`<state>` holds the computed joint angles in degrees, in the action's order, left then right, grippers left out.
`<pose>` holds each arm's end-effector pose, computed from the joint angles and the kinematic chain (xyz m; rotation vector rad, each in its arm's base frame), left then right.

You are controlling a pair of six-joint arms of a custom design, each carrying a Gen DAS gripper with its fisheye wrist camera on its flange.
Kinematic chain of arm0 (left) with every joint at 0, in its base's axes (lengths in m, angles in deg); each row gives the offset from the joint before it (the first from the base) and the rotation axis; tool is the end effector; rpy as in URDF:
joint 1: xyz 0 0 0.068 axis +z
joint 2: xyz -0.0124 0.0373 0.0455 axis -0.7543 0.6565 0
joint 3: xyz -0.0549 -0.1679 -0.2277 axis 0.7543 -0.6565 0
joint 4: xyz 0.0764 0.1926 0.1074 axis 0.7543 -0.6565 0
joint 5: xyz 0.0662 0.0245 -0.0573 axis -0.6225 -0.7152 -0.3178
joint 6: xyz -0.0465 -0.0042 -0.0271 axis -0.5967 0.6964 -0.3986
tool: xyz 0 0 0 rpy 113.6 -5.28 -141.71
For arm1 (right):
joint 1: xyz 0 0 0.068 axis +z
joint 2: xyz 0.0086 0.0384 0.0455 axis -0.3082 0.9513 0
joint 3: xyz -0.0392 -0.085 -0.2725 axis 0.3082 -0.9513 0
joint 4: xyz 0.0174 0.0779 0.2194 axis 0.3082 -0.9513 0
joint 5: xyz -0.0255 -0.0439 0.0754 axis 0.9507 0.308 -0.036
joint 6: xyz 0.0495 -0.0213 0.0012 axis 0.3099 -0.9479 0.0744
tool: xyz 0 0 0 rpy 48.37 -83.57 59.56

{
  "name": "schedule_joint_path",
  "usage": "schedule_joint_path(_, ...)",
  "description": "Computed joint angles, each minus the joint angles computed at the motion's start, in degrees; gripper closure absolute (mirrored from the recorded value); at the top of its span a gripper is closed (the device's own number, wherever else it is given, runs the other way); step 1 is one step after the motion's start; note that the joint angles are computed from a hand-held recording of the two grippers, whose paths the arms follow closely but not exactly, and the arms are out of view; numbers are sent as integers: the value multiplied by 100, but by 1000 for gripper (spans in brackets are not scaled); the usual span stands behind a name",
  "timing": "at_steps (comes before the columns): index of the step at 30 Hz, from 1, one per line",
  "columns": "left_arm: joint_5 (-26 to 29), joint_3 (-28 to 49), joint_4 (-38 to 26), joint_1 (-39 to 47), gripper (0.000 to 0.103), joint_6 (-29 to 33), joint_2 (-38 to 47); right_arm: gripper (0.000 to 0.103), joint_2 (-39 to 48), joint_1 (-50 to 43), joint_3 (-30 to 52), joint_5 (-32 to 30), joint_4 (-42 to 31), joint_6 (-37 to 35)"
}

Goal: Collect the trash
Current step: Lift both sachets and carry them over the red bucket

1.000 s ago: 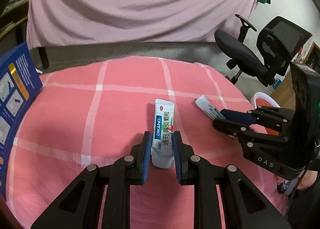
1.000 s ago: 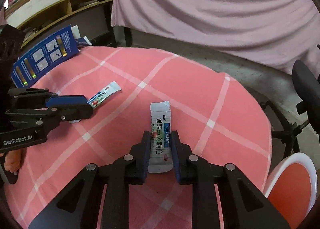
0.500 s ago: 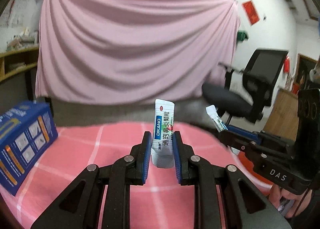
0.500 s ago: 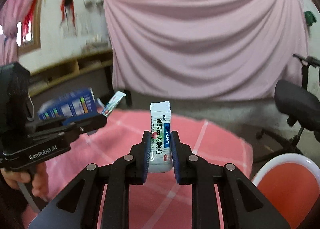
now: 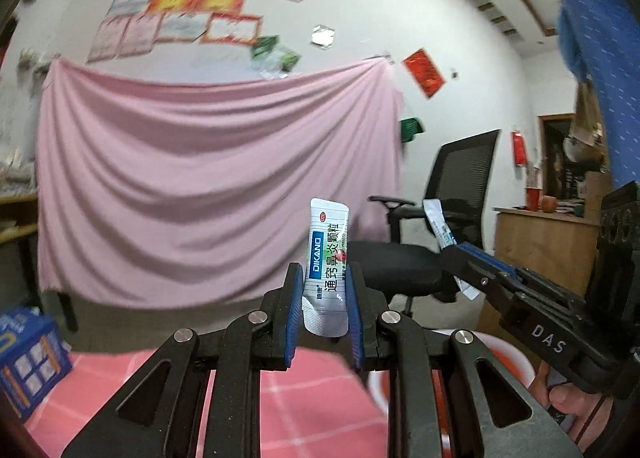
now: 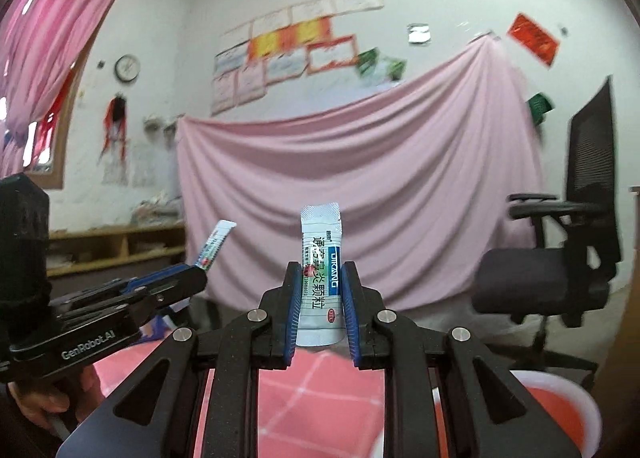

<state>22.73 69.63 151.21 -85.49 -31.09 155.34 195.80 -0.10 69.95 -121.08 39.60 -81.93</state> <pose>0.2508 -0.1559 0.1910 -0.1015 1.6450 0.0668 0.3862 0.1460 0.2001 -0.6624 1.4582 0.7898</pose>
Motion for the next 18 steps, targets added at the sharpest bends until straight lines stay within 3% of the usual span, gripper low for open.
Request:
schedule_joint_path(9,27,1747,-623,-566,85,651,943,85,61,-725,-14,-23,111,245)
schedule_joint_path(18,386,3043,-1879,-505,85,60,1580,85,178,-1128,225,-101,-288,326)
